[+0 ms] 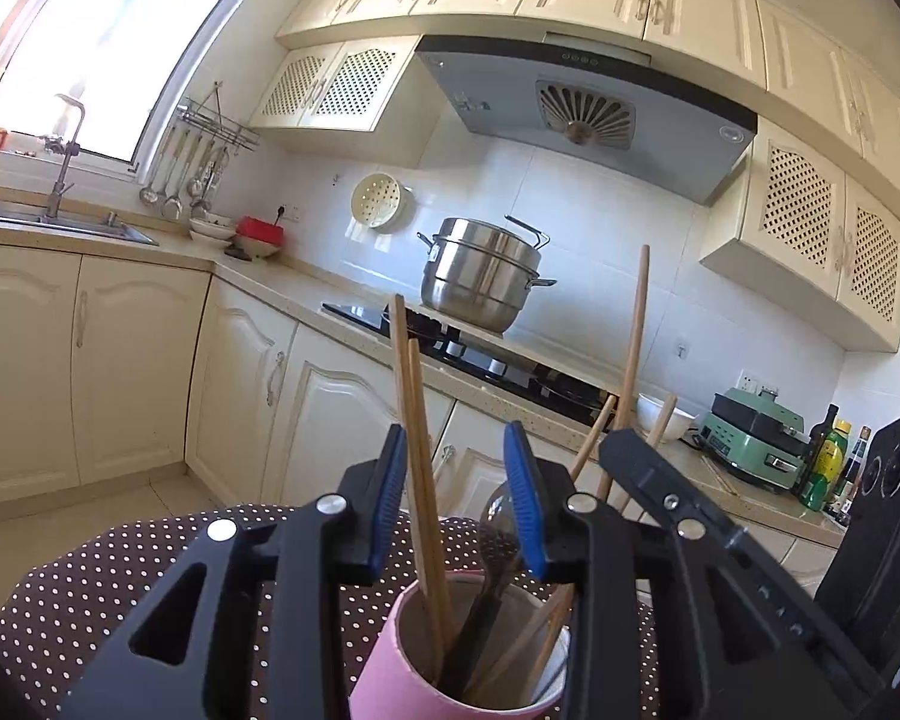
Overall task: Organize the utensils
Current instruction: 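Open the left gripper to drop the spoon while the right gripper releases its chopstick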
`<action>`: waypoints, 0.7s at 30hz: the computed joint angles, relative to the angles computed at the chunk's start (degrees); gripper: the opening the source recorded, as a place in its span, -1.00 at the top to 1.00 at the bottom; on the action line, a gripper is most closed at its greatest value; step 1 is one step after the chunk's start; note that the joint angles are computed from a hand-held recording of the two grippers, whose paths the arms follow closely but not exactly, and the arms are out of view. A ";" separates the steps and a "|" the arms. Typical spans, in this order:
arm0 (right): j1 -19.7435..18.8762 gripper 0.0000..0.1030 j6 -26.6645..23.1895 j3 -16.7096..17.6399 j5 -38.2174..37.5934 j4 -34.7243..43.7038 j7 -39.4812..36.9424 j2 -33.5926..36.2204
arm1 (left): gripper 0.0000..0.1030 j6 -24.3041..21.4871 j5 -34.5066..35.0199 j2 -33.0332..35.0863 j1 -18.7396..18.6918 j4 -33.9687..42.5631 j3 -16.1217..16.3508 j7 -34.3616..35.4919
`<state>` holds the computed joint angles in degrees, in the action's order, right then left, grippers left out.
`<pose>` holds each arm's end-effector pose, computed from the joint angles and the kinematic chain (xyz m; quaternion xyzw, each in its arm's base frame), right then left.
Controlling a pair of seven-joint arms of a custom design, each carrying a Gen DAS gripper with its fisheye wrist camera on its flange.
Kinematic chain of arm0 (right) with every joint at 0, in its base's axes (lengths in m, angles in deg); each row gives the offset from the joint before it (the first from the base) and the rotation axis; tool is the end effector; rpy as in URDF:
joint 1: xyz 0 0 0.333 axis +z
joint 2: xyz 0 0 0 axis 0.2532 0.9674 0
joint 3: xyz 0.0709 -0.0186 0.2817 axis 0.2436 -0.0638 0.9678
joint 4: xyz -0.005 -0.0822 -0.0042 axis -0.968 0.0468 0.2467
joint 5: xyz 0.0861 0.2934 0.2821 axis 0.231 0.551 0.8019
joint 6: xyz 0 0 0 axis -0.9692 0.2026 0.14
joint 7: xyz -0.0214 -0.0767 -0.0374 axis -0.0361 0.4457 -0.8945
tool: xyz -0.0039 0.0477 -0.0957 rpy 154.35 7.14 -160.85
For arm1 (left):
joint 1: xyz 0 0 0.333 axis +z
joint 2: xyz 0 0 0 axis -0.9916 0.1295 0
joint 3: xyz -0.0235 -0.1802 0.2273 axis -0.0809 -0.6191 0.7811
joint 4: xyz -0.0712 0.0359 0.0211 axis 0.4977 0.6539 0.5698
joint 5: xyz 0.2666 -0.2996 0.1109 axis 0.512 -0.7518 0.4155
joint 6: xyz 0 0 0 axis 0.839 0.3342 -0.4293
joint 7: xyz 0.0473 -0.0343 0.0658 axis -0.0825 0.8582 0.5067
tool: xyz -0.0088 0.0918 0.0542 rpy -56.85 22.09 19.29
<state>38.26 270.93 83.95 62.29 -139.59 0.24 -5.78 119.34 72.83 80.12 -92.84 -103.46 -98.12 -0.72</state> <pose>0.5855 0.2045 0.5931 -0.4754 0.5391 -0.4001 0.5686 0.6810 -0.3781 0.5941 -0.4375 0.6102 -0.6353 0.1809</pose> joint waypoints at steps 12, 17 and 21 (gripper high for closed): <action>1.33 0.87 0.21 0.71 8.61 -0.78 -7.69 -1.94 | 0.20 -2.42 -1.54 -7.54 1.49 -8.80 1.64 0.17; 1.78 0.87 0.15 1.24 13.12 -0.26 -12.05 -2.34 | 0.13 -2.70 -3.20 -11.21 2.75 -13.74 1.84 -0.13; 2.20 0.87 0.43 1.76 17.21 0.54 -16.08 -2.64 | 0.10 -2.85 -3.87 -14.09 2.89 -17.16 2.93 -0.85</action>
